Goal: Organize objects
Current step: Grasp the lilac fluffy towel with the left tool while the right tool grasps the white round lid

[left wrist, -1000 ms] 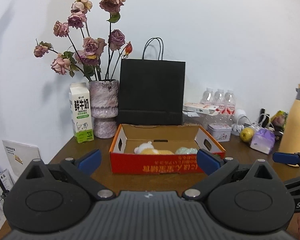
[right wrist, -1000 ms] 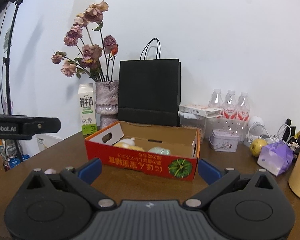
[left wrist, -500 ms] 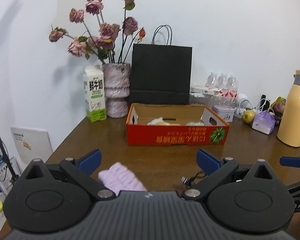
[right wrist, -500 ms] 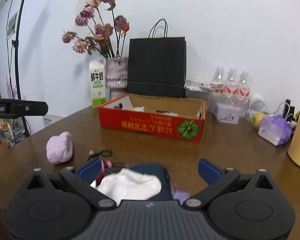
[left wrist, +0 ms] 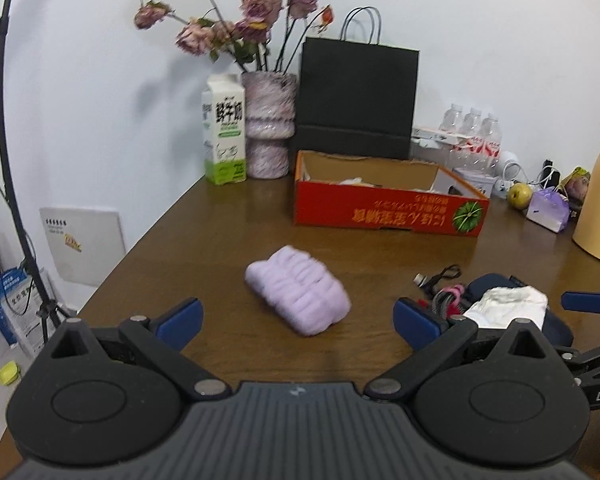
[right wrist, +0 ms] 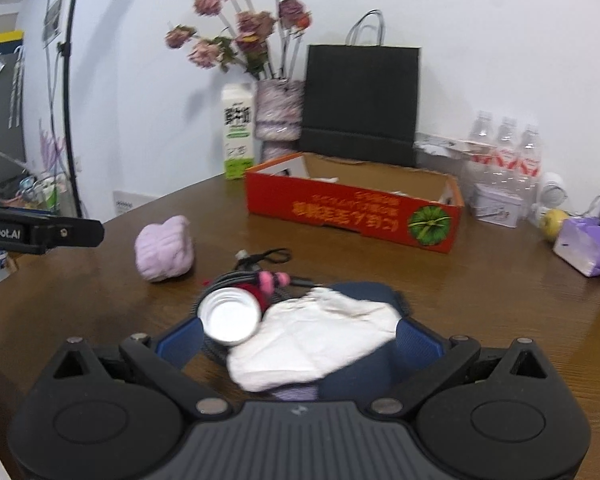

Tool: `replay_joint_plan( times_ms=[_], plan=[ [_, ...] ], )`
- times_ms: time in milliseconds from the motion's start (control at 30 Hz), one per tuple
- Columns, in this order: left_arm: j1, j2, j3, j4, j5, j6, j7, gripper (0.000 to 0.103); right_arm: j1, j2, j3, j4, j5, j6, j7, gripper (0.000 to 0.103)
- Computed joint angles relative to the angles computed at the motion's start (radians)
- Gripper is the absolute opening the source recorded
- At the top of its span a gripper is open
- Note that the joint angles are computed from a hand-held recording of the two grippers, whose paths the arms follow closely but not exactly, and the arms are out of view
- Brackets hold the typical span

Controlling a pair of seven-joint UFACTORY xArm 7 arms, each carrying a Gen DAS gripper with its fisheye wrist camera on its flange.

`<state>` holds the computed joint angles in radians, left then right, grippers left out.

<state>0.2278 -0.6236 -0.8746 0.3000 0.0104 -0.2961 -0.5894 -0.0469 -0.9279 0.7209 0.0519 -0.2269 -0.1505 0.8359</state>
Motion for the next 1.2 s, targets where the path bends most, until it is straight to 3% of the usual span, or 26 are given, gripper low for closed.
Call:
replay_joint_plan(
  times_ms=[200,400,533,667,833,1000,1200],
  plan=[
    [-0.032,0.019,0.062,-0.039,0.006,-0.005,0.028,0.103,-0.098,0.149,0.065,0.076,0.010,-0.068,-0.030,0.092],
    [-0.073,0.053,0.132,-0.077,-0.017,-0.034,0.068,0.103,-0.151,0.233,0.106,0.117,0.060,-0.120,-0.091,0.074],
    [-0.097,0.068,0.166,-0.094,-0.049,-0.055,0.099,0.103,-0.142,0.283,0.090,0.122,0.099,-0.153,-0.137,0.064],
    [-0.127,0.095,0.199,-0.098,-0.079,-0.074,0.138,0.103,-0.072,0.354,0.004,0.111,0.118,-0.210,-0.189,0.046],
    [-0.138,0.125,0.195,-0.089,-0.129,-0.080,0.183,0.103,-0.047,0.343,0.004,0.096,0.186,-0.226,-0.230,0.039],
    [-0.125,0.150,0.165,-0.069,-0.175,-0.073,0.221,0.103,-0.012,0.327,-0.014,0.069,0.252,-0.266,-0.271,0.039],
    [-0.083,0.177,0.107,-0.029,-0.209,-0.055,0.254,0.103,-0.060,0.285,0.029,0.050,0.357,-0.300,-0.321,0.039]
  ],
)
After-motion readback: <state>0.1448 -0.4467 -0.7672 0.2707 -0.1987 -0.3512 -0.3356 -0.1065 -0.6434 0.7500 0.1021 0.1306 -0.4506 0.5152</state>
